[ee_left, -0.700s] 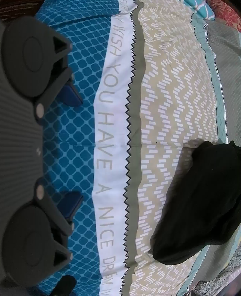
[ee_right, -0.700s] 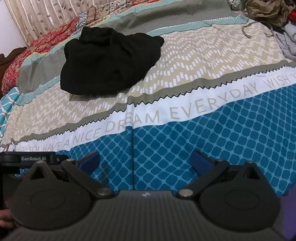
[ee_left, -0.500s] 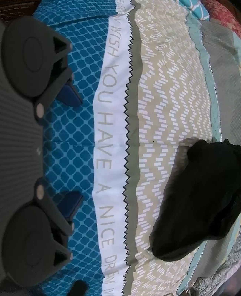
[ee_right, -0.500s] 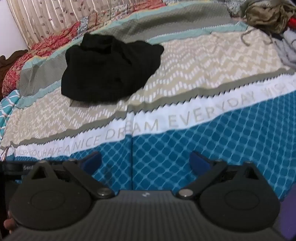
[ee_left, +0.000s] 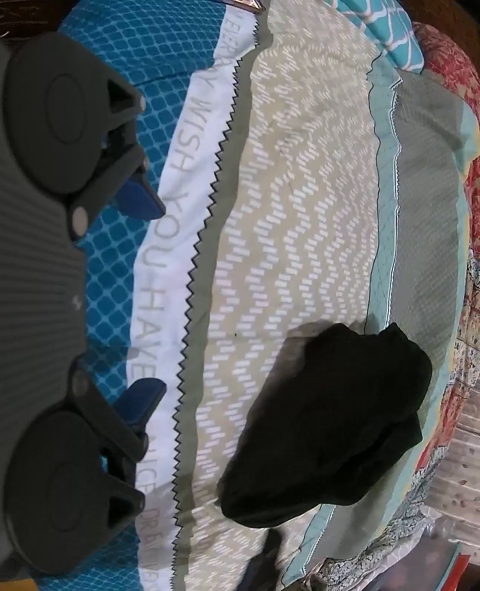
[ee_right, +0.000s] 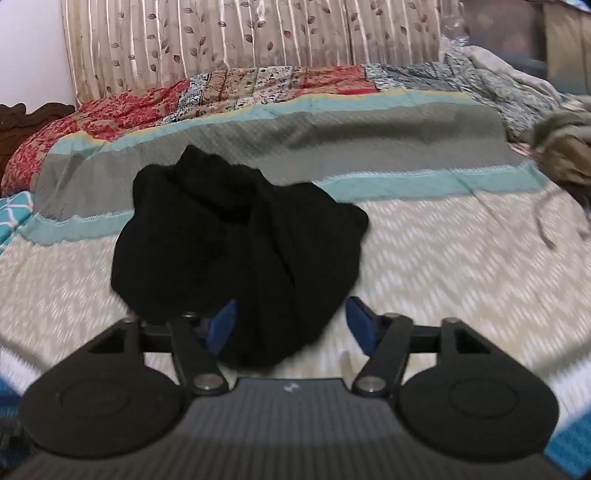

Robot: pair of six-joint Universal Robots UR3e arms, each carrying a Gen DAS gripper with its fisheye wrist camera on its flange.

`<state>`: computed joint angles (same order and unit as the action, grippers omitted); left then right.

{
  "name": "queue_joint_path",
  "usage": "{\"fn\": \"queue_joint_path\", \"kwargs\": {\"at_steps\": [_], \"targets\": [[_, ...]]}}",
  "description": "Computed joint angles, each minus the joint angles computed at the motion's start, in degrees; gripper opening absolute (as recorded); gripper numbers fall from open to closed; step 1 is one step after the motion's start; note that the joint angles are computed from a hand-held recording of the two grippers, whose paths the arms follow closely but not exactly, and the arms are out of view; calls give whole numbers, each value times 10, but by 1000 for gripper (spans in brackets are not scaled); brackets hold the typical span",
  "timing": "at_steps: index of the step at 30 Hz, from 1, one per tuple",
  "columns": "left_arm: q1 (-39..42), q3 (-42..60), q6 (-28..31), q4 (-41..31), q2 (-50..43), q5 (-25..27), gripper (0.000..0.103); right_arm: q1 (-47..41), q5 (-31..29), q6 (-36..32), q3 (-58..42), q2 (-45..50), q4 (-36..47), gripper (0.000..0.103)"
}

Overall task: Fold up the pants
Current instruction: 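Reach both grippers to the crumpled black pants and grasp them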

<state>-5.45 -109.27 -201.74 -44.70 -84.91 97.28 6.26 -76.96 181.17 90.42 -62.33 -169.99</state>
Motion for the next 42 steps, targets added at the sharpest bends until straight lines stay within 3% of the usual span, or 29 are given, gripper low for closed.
{"fn": "queue_joint_path", "kwargs": {"at_steps": [3,4,5,7,9,11,13,22,25,28,30,31,33,34,36,39,42], "targets": [[6,-24,2,11,25,-5,94,29,-47,-19,-140,92,74,69],[13,-27,4,14,30,-12,94,36,-63,-30,-191,124,111,47],[6,-39,-2,17,42,-9,92,39,-82,-33,-218,137,138,19],[26,-40,7,22,46,-35,91,33,-87,-22,-220,135,135,17],[42,-54,20,46,53,-58,91,16,-70,-7,-166,98,83,14],[54,-58,34,60,53,-81,92,15,-104,-18,-95,53,-13,13],[67,-35,41,75,23,-113,93,4,-99,-22,-47,12,-49,13],[86,109,12,104,-152,-194,94,-25,-81,-29,56,-44,-48,13],[93,154,-11,106,-212,-235,90,-23,-84,-20,80,-55,-53,13],[102,190,-59,115,-260,-276,69,-27,-75,-10,71,-59,-38,13],[102,224,-80,104,-289,-286,17,-37,-59,-11,87,-67,-51,13],[97,242,-88,91,-300,-277,8,-40,-54,-6,88,-70,-58,13],[92,230,-102,109,-286,-264,7,-58,-36,18,112,-86,-88,12],[88,207,-95,134,-264,-252,7,-63,-40,38,128,-98,-112,4],[82,150,-67,179,-206,-234,6,-67,-61,75,164,-129,-155,2],[124,2,-28,235,-67,-307,6,-83,-67,80,214,-179,-179,3],[162,-111,6,213,60,-345,6,-95,-33,38,227,-197,-146,9]]}}
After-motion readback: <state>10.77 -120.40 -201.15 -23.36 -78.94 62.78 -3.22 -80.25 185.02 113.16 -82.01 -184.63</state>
